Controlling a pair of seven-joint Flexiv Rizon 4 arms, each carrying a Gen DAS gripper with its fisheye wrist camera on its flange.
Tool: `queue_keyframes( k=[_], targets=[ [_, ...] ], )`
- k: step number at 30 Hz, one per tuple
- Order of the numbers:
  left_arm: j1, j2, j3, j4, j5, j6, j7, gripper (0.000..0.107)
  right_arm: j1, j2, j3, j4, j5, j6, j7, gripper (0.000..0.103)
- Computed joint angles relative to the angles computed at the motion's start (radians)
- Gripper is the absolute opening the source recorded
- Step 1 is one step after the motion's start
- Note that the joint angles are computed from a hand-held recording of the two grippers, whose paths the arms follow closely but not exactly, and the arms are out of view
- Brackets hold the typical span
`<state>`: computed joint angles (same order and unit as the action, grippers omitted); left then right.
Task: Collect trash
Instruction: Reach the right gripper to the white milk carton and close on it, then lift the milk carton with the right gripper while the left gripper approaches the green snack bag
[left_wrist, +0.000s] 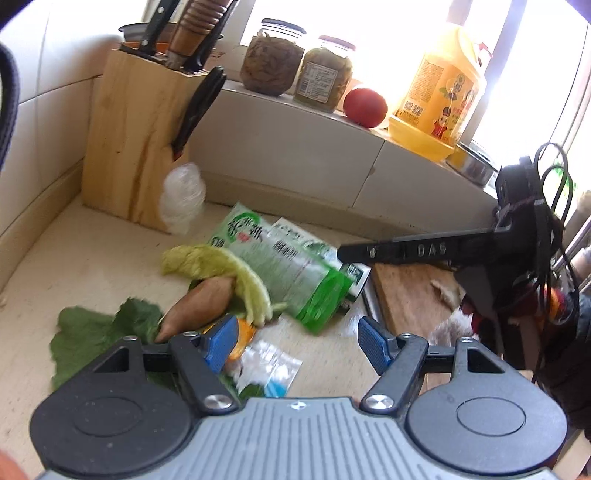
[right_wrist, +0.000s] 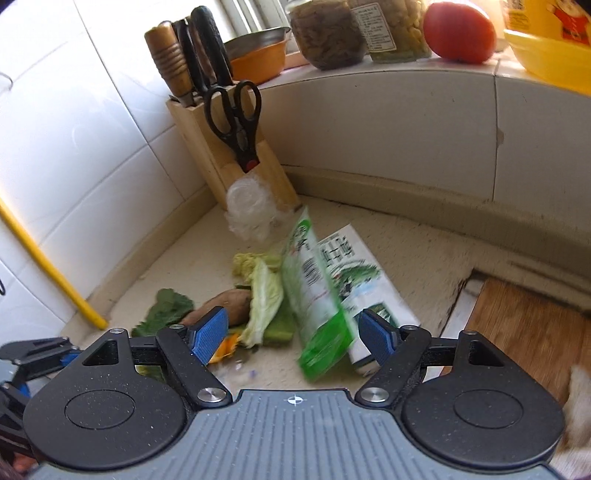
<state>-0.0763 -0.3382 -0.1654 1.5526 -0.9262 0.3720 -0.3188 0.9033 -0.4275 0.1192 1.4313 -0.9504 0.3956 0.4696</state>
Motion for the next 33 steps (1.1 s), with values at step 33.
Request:
queue_keyframes(
  k=[33],
  targets=[
    [0.067,-0.043,0.0,-0.071,0.057,-0.01,-0.159,0.068,-0.046,0.025,0.031,0.089,0.149,0.084,-0.067,0.062]
  ],
)
